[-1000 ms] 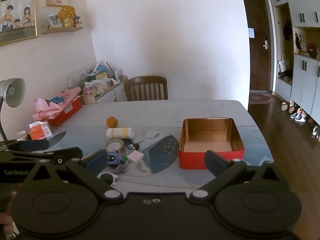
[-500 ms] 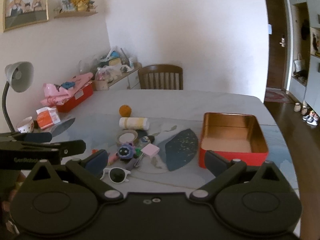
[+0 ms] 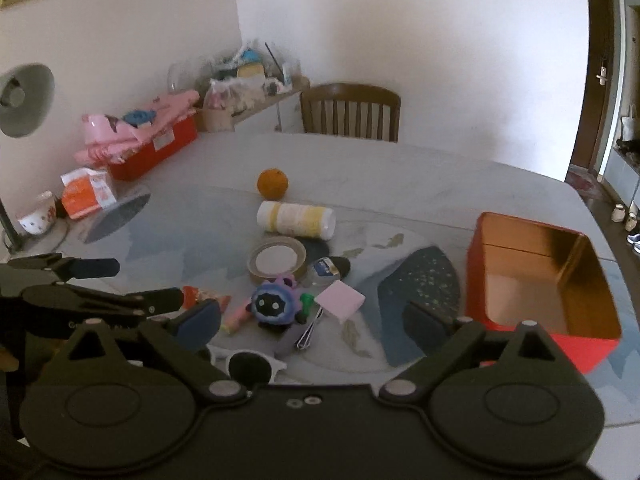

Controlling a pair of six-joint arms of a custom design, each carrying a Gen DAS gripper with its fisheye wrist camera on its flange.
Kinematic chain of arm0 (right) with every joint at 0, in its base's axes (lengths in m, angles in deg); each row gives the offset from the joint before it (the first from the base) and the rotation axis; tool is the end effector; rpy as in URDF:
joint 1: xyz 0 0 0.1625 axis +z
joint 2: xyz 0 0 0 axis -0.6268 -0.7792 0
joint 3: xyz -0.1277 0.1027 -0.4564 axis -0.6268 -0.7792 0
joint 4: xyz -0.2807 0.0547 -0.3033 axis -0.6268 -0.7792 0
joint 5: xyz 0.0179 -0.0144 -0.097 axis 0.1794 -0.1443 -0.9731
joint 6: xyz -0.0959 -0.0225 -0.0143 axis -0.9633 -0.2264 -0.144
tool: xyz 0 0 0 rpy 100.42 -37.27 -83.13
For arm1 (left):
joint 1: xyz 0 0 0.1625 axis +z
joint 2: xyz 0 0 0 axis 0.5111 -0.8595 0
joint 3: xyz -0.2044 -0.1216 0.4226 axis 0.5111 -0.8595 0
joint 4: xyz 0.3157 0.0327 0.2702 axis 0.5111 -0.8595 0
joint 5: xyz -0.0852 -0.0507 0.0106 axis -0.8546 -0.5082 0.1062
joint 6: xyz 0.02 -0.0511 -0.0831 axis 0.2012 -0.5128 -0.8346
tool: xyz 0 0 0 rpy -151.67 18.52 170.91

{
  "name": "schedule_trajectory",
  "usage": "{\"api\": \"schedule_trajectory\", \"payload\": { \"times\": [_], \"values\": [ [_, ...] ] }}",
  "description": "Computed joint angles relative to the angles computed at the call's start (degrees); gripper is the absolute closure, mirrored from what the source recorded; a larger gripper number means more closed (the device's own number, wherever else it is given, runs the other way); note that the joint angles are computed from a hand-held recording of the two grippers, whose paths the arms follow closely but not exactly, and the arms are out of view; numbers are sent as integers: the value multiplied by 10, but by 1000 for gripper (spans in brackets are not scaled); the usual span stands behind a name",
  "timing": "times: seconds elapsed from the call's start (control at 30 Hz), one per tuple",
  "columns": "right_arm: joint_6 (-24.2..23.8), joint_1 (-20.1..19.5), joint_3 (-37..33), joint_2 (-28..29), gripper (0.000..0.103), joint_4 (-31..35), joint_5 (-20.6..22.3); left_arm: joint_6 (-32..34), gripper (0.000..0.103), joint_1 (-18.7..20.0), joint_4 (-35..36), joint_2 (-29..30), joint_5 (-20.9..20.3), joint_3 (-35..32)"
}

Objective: Organize rigid objects
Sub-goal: 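Grasp the red snack packet with left gripper while right gripper grasps the plush toy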

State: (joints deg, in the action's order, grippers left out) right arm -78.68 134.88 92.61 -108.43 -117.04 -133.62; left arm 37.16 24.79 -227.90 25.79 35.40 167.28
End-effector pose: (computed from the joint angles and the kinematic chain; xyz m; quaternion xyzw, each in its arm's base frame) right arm 0.2132 -0.8250 0.2023 0.4549 -0.8523 0.2191 0.1364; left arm -0.2196 -0.7189 0.1488 -0.0031 0.7997 -0.4551 0.3916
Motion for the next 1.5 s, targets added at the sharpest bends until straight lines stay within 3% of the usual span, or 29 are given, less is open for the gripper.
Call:
{"api": "schedule_trajectory", "payload": {
  "times": [0.13, 0.3, 0.4, 0.53, 0.6, 0.73, 1.13, 1.5],
  "values": [
    [5, 9, -39, 35, 19, 30, -28, 16, 2, 28, 5, -8, -36, -4],
    [-10, 17, -77, 71, 26, 64, -50, -23, 12, 58, 74, -25, -85, -9],
    [-14, 22, -104, 92, 30, 90, -65, -21, 23, 71, 93, -29, -106, -14],
    [-23, 27, -132, 115, 33, 113, -84, -15, 25, 86, 106, -33, -144, -19],
    [-27, 29, -144, 125, 37, 121, -95, -8, 33, 92, 110, -32, -158, -24],
    [-26, 31, -161, 140, 41, 130, -115, 26, 37, 96, 99, -24, -168, -35],
    [-24, 34, -189, 162, 51, 141, -131, 49, 80, 99, 93, -25, -187, -35],
    [-2, 36, -167, 147, 51, 117, -131, 31, 85, 99, 88, -35, -197, -29]
  ]
}}
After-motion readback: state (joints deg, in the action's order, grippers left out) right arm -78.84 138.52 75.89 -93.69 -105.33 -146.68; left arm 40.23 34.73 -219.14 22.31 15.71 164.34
